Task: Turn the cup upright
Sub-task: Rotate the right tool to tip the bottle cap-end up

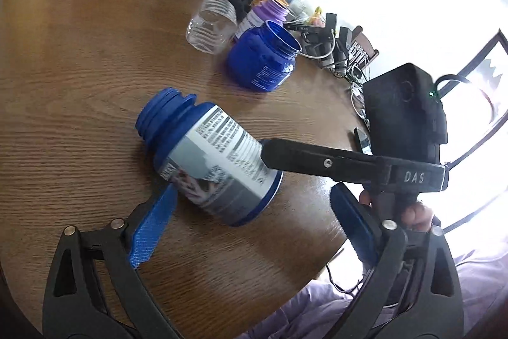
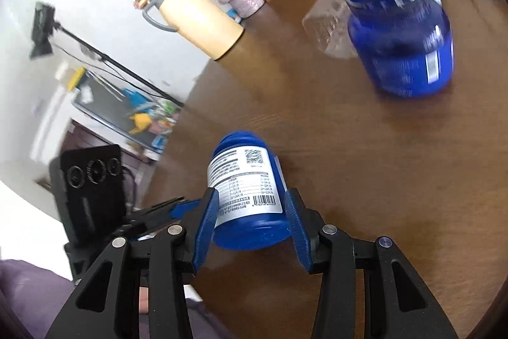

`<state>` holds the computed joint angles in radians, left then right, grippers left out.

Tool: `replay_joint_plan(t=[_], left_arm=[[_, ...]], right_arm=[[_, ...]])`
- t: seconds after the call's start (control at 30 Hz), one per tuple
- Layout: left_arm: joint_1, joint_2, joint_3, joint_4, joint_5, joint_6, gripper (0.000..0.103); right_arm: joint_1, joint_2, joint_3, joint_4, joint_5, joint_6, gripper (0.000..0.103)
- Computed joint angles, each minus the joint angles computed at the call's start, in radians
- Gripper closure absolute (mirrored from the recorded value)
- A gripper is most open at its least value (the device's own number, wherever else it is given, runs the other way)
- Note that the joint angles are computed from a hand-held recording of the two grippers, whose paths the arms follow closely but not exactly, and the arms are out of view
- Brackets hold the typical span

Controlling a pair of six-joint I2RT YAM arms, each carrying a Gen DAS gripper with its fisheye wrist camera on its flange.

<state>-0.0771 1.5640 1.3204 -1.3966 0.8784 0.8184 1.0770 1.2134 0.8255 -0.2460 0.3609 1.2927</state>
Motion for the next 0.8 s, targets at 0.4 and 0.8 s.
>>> replay_joint_plan(t=[0.4, 0.8], left_arm=[[-0.088, -0.086, -0.075, 0.227, -0.119, -0.141, 0.007], [-0.094, -0.174, -0.136, 0.315, -0.173, -0.148, 0.042]], right_arm=[[-0.039, -0.010, -0.087, 0.198, -0.093, 0.003, 0.054], [-0.025, -0.065, -0.115, 0.125, -0.014, 0.067, 0.022]])
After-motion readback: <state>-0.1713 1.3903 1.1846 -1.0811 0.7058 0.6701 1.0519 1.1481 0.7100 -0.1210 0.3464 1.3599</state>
